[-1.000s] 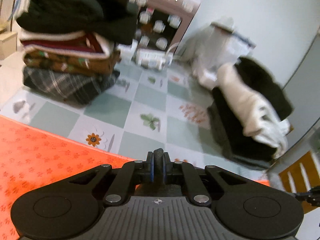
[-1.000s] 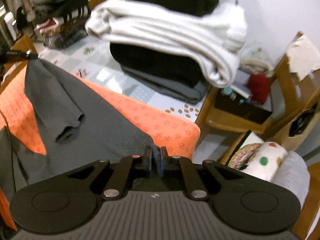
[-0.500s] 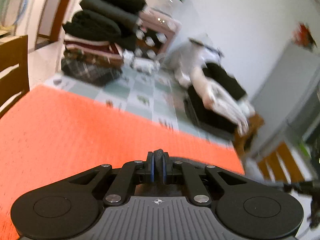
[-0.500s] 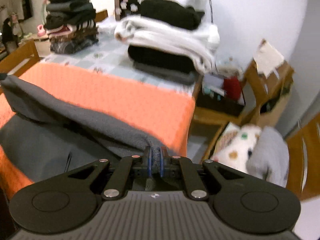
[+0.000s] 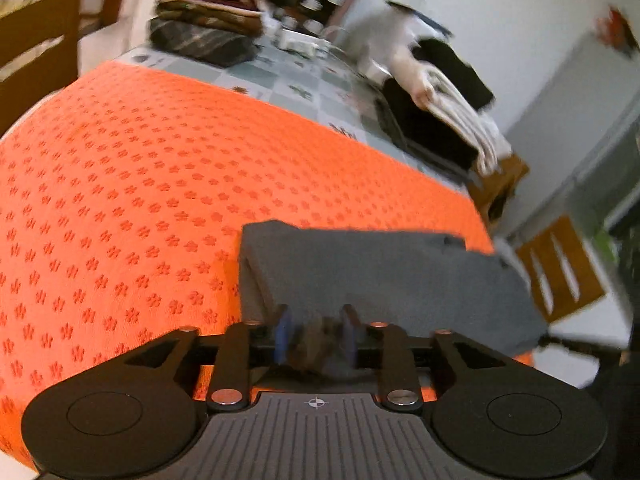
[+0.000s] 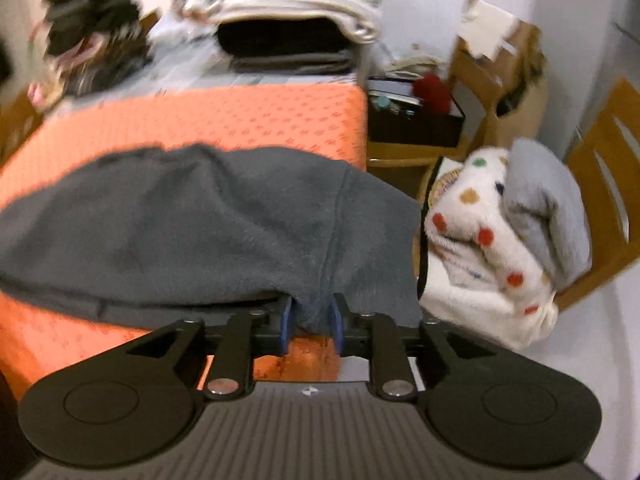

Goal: Fold clothes
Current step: 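Lift and fold the trousers in half with both grippers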

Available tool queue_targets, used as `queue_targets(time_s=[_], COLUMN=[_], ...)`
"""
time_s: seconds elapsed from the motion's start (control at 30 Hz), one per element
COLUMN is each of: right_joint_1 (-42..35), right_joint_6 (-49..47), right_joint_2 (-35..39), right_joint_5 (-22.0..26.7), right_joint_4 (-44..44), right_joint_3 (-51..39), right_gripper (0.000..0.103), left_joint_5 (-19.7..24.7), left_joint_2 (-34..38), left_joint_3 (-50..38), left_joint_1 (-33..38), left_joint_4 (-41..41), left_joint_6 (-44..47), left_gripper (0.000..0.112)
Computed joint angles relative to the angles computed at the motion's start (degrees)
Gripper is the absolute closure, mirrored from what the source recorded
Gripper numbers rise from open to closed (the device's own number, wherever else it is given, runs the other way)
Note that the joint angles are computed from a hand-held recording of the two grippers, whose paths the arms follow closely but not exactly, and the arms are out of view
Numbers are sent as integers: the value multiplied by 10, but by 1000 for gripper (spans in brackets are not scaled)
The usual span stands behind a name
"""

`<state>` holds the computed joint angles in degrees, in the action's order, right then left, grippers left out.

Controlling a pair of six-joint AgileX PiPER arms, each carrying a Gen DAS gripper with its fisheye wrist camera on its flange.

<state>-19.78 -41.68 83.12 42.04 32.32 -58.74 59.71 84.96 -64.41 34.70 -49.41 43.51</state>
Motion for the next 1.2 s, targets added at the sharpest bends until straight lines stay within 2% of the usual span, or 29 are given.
queue_targets(time_s=[0.03, 0.2, 0.33, 0.47, 0.6, 0.67, 0.73, 0.77, 0.8, 0.87, 0.93, 1.07, 1.2], right_joint_1=[-15, -111, -164, -183, -177, -168, -163, -159, -157, -151, -147, -143, -115], right_joint_6=[8, 79, 125, 111, 93, 91, 102, 108, 111, 119, 123, 129, 179], right_joint_2=[-2, 6, 33, 49, 74, 83, 93, 92, 94, 81, 63, 15, 27], right_joint_5=[9, 25, 28, 19, 13, 10, 10, 8, 8, 1, -4, -22, -37], right_joint_4=[17, 155, 269, 378, 437, 440, 422, 411, 404, 386, 368, 337, 197], right_joint_3=[0, 36, 80, 131, 145, 140, 120, 114, 104, 96, 84, 61, 22], right_gripper=[67, 55, 48, 47, 48, 55, 76, 82, 95, 97, 98, 98, 98], left_joint_5=[5, 22, 45, 85, 91, 87, 79, 73, 69, 59, 38, -6, -3], left_joint_2=[5, 27, 48, 74, 85, 87, 87, 88, 89, 89, 80, 50, 65], left_joint_3=[-1, -7, -21, -48, -59, -60, -62, -62, -62, -60, -60, -60, -74], left_joint_1=[7, 21, 23, 25, 18, 12, -1, -7, -12, -20, -29, -31, -38], left_joint_4=[-10, -42, -32, -27, -33, -22, 3, 18, 30, 42, 56, 38, 58], left_joint_6=[-12, -70, -121, -175, -212, -219, -235, -246, -255, -255, -245, -197, -172], left_gripper=[68, 56, 54, 52, 47, 46, 46, 46, 46, 53, 104, 106, 105])
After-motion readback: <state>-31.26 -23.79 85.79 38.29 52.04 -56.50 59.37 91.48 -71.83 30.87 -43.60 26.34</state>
